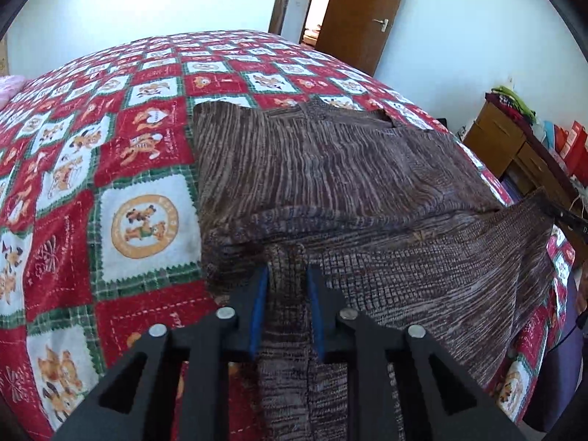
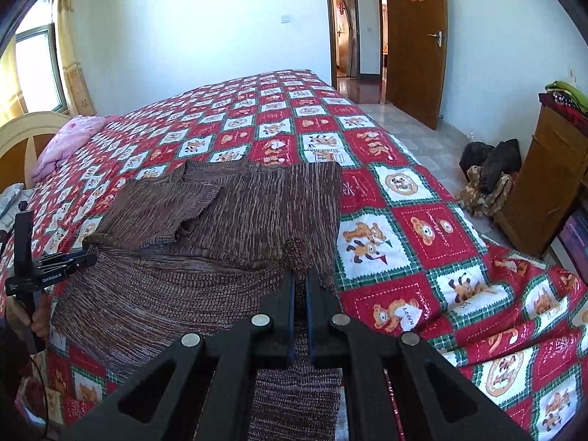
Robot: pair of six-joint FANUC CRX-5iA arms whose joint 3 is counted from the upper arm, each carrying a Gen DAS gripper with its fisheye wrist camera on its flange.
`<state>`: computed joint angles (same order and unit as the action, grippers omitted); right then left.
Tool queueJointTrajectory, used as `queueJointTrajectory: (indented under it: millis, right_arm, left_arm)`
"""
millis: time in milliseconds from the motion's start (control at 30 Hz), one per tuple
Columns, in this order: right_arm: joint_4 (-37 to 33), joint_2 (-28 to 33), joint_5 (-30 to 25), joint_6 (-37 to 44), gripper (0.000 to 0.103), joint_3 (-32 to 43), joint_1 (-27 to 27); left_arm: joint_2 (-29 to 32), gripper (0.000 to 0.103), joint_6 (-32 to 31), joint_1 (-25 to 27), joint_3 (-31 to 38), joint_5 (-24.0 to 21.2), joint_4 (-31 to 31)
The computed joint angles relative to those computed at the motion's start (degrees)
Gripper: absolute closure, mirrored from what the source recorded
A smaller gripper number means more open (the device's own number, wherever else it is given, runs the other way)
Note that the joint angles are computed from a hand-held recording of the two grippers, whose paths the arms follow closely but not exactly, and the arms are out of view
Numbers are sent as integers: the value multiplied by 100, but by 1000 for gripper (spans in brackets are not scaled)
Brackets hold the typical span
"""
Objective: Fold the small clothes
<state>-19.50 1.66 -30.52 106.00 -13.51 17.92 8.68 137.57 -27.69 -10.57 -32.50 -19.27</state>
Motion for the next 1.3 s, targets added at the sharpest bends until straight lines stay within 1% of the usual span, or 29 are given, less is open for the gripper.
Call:
queueJointTrajectory:
  millis: [33, 67, 100, 233, 333, 433, 533, 600, 633, 700, 800, 867, 967, 1067, 1100, 1133, 1233, 1300]
  right_arm:
    - [65, 3, 26, -76, 99, -27, 19]
    - [152, -4, 60, -184, 99, -59, 39]
    - [186, -9, 74, -239, 99, -70, 47]
    - [137, -163, 112, -189, 99, -94, 13]
    - [196, -263, 162, -134, 99, -79, 47]
    - [509, -338, 374, -315, 99, -135, 169]
    - [703, -238, 484, -453, 99, -7, 228]
    - [825, -119, 511, -509, 99, 130, 260]
    - [904, -14, 525, -537, 99, 248, 280]
    - [1098, 160, 582, -630, 99, 419, 324]
    - [1729, 527, 765, -1019, 99, 683, 439]
    - [2279, 893, 895, -1431, 99, 934, 492]
    - [2827, 1425, 948, -1936, 99, 1350, 506]
    - [2982, 2040, 919, -2130, 99, 1917, 509]
    - [3112, 2226, 949, -2231, 99, 2043, 522]
    - [3445, 2460, 995, -2513, 99, 2138, 550]
    - [3649, 3008, 753, -2777, 99, 2516, 586]
    - [3944, 3218, 713, -3044, 99, 2525, 601]
  left_arm:
    - [-16, 92, 8, 10, -27, 32, 22]
    - [-56, 94, 41, 8, -56, 49, 42]
    - [-84, 94, 80, 3, -63, 48, 28]
    - [-410, 95, 625, -93, -140, 117, -309]
    - [-627, 95, 975, -168, -77, 65, -645]
    - [-736, 95, 1042, -134, 5, 70, -750]
    - [-668, 95, 1183, -67, 198, -86, -909]
    - [-608, 95, 1161, 101, 245, -29, -765]
    - [-585, 95, 1119, 196, 246, 32, -662]
    - [-493, 95, 1174, 324, 362, 22, -667]
    - [-303, 95, 1252, 433, 648, -126, -809]
    - [-156, 95, 1202, 564, 809, -79, -779]
    - [87, 95, 1151, 671, 1090, -100, -801]
    - [457, 95, 1110, 785, 1455, -148, -835]
    - [620, 95, 1111, 829, 1593, -195, -837]
    - [768, 95, 1120, 861, 1709, -246, -830]
    - [1228, 95, 1072, 926, 2027, -484, -729]
    - [1500, 95, 1051, 897, 2237, -734, -752]
